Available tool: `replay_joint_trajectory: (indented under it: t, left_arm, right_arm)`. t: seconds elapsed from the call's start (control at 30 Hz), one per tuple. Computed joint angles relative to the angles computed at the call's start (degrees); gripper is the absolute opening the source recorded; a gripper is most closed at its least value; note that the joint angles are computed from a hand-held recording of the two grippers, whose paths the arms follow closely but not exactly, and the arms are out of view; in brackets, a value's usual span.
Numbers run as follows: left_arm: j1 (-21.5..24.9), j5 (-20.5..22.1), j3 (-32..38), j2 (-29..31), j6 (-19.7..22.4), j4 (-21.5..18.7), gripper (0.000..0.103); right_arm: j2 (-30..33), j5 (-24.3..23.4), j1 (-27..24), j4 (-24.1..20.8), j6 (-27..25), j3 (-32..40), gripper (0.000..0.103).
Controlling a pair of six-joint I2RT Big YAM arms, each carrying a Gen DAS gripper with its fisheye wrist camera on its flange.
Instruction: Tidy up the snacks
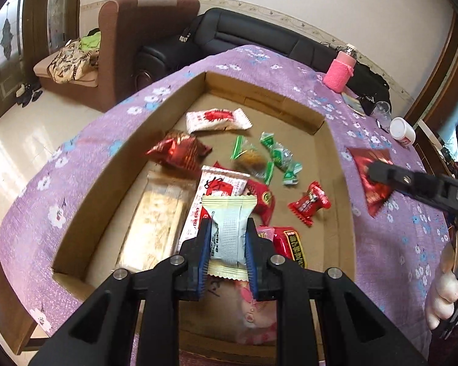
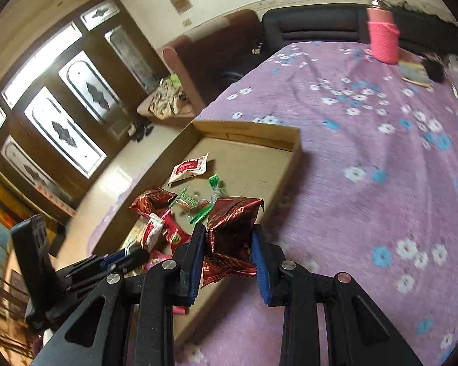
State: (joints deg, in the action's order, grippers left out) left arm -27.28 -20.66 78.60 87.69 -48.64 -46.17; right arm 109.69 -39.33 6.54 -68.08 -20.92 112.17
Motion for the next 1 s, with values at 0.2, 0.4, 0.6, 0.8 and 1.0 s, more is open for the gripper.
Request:
replay_joint_trajectory:
  t: [0.2, 0.4, 0.6, 0.8, 1.0]
  left_arm:
    - [0.2, 0.0, -1.6, -1.0, 0.7, 1.7, 0.020]
    - [0.6, 1.1, -3.1, -2.0, 1.0, 3.5, 0.021]
    - [0.6, 1.5, -4.5, -3.0, 0.3, 5.6, 0.039]
    - [-0.1, -0.1, -5.2, -4.5, 0.0, 7.1, 0.061]
    - [-1.8, -4.2, -4.3, -5.3, 0.8, 7.0, 0.069]
  right_arm:
    - [1.8, 4.2, 2.8, 1.4, 1.4, 1.6, 0.033]
    - [3.1, 6.6, 4.2, 1.8, 2.0, 2.6, 0.033]
    - [2.7, 9.2, 4.9, 4.7, 2.5, 1.2, 0.033]
    - [2.7, 8.2, 4.7, 5.9, 4.5, 0.9, 0.041]
    - [-0.8, 7.6, 3.2, 9.9, 5.3, -2.7, 0.042]
